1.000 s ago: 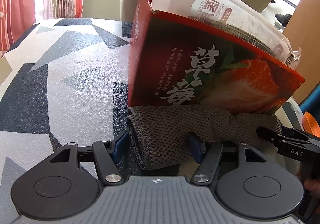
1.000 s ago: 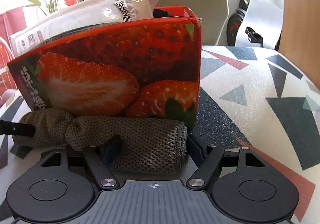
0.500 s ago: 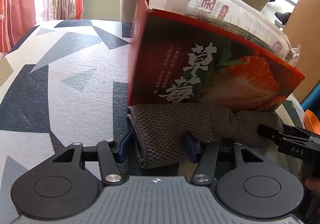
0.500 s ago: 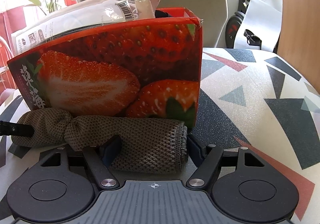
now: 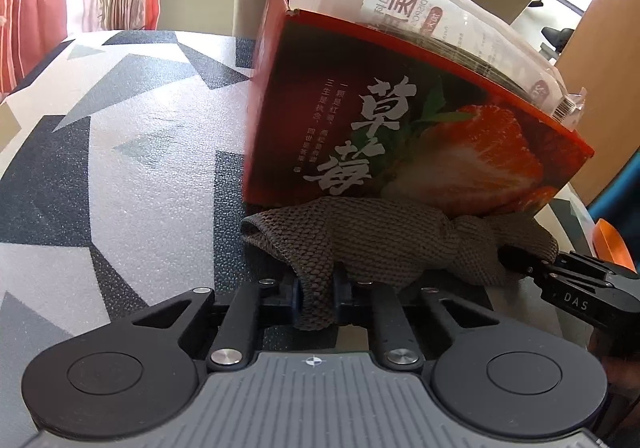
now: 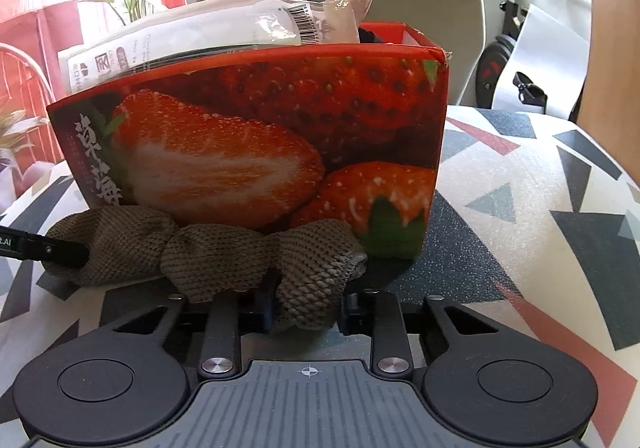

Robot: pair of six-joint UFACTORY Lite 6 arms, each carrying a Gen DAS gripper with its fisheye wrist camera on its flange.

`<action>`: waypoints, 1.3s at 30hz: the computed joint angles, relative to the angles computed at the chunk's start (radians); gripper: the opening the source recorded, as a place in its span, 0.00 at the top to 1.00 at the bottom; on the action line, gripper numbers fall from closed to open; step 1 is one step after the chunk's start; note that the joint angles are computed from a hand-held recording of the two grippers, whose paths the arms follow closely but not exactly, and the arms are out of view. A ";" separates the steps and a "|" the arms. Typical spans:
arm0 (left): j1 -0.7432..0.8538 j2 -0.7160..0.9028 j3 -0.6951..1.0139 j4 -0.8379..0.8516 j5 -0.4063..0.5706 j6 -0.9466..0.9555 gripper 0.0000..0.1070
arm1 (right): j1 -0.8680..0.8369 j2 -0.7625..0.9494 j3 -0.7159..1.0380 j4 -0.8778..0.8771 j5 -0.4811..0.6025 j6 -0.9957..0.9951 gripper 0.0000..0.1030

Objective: Organize soft objects
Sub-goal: 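Close the left gripper on the towel while the right gripper grasps it too, then lift the grey towel with both grippers and carry it over the box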

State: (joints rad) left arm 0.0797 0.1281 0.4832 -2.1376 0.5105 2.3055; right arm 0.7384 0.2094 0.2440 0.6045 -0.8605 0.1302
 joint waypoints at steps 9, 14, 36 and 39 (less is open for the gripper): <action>0.096 -0.048 -0.034 0.144 0.037 -0.076 0.86 | 0.036 -0.097 0.037 0.135 0.165 -0.138 0.79; 0.106 -0.096 -0.043 0.180 0.020 -0.108 0.87 | 0.093 -0.140 0.060 0.269 0.218 -0.276 0.80; 0.182 -0.512 -0.127 0.490 0.071 -0.415 0.87 | 0.268 -0.554 0.038 0.831 0.227 -0.905 0.81; 0.194 -0.537 -0.118 0.504 0.095 -0.435 0.87 | 0.283 -0.591 0.053 0.891 0.207 -0.979 0.81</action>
